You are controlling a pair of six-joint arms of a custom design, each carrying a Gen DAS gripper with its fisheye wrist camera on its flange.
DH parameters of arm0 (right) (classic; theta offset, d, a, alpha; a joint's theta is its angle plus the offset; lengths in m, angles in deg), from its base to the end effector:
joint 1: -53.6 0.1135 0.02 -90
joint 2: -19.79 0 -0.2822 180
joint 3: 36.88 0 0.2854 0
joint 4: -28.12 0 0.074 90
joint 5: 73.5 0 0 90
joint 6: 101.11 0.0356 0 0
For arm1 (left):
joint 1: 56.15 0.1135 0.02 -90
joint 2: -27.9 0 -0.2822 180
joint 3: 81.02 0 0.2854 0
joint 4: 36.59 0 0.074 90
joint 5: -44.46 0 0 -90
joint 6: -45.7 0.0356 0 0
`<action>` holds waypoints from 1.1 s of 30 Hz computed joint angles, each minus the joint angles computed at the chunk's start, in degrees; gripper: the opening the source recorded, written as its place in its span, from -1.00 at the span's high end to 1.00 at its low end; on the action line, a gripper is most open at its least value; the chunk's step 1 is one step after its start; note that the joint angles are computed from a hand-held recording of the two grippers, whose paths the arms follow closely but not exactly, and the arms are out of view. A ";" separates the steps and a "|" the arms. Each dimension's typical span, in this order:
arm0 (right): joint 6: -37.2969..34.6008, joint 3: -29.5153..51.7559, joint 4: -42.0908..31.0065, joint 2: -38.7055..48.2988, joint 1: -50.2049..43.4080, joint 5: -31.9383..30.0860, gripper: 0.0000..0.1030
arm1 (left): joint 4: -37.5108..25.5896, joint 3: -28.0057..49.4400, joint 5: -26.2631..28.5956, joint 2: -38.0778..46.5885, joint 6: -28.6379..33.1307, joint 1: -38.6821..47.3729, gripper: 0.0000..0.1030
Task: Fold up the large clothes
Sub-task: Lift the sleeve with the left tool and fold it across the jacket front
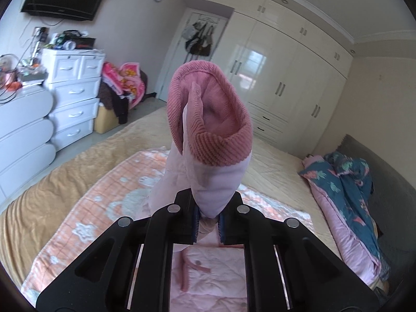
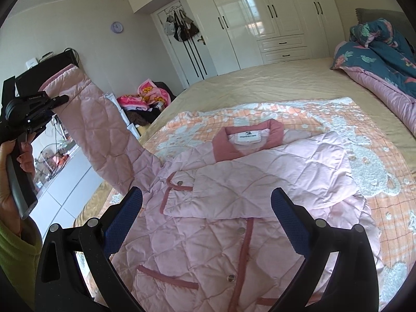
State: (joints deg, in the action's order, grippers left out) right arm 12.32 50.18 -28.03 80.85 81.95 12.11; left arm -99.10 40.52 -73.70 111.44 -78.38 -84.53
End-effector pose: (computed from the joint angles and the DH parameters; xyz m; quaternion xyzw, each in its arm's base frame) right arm 0.2052 0.1138 0.4306 -0.0563 0.8644 0.2475 0.4340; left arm 0.2799 -0.1321 0.5259 -0.1720 0.8083 -0.0971 0.5547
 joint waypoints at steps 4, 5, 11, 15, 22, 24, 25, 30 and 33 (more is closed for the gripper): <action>-0.68 -1.28 -0.22 -1.39 -3.20 -1.92 -0.91 | -0.91 3.96 -1.35 4.31 0.38 -3.49 0.92; -0.99 -1.52 -0.32 -1.58 -4.12 -2.56 -0.91 | -0.83 4.72 -1.43 5.35 0.45 -4.32 0.92; -2.55 -2.39 -0.83 -2.86 -8.95 -4.98 -0.91 | -1.11 9.13 -1.61 11.27 1.49 -8.02 0.93; -3.21 -3.30 -1.14 -3.77 -12.64 -7.32 -0.91 | -1.40 11.62 -1.19 14.74 1.62 -9.86 0.93; -4.45 -5.30 -1.34 -5.08 -18.58 -9.44 -0.91 | -0.40 12.75 -0.27 19.12 1.70 -12.55 0.93; -4.93 -5.92 -1.35 -5.30 -20.47 -9.96 -0.91 | -0.28 13.41 0.26 20.66 1.88 -13.13 0.93; -5.15 -6.23 -1.31 -5.38 -21.62 -10.79 -0.91 | -0.39 13.76 0.29 21.27 1.91 -13.41 0.93; -6.22 -7.95 -1.03 -6.06 -27.52 -12.70 -0.91 | 0.23 13.55 1.33 23.82 1.81 -14.78 0.93; -6.59 -9.27 -0.52 -6.51 -31.28 -14.25 -0.91 | 1.40 12.62 2.25 24.87 2.04 -15.33 0.93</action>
State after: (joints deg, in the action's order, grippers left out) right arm 5.73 40.91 -28.56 74.34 50.66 -2.13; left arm -97.70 53.14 -71.45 136.30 -76.34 -99.86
